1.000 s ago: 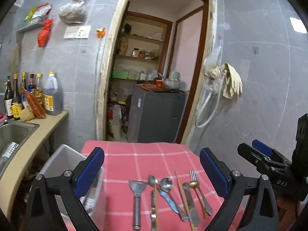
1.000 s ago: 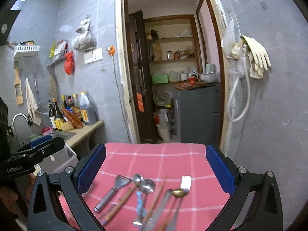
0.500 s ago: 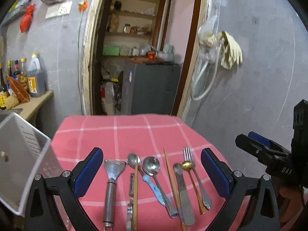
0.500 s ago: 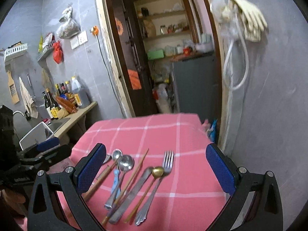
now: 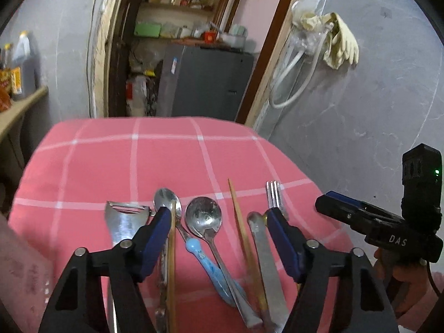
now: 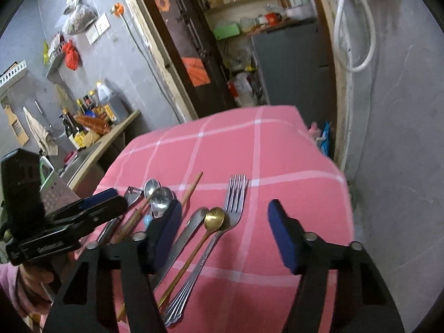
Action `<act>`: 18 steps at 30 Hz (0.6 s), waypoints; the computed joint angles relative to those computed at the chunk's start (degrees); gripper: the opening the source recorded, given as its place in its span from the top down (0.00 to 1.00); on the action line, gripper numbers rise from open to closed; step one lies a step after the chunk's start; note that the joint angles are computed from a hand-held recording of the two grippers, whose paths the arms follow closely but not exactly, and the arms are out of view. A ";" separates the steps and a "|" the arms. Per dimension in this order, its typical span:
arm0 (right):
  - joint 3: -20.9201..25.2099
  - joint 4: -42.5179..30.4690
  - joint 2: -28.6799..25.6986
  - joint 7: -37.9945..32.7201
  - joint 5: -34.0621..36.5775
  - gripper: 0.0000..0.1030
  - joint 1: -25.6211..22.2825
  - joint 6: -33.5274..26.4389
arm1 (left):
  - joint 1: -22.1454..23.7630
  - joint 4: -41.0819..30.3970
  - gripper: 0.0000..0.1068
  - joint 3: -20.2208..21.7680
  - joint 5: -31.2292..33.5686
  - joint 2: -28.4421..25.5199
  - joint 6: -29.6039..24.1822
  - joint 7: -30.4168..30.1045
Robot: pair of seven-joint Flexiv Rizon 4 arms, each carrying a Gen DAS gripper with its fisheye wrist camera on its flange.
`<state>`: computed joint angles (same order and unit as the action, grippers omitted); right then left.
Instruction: Organize utensils
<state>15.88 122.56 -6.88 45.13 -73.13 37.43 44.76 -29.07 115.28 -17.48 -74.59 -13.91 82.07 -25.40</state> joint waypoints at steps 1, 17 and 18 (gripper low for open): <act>-0.39 -0.03 -0.59 -0.15 -0.37 0.53 -0.45 1.71 | 0.09 -0.37 0.41 0.25 1.29 -0.62 -0.53 -1.23; -4.98 -2.12 -6.87 -3.66 -2.55 0.80 -3.05 17.29 | 7.13 -6.31 0.57 0.11 26.80 -7.24 -9.43 -22.82; -5.08 -2.25 -7.00 -3.91 -2.46 0.82 -3.12 17.69 | 7.76 -6.63 0.60 -0.29 27.09 -7.46 -10.32 -23.43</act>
<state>10.80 120.32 -13.88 41.22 -75.59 34.31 62.45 -21.31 108.65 -17.77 -47.50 -21.37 71.75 -48.83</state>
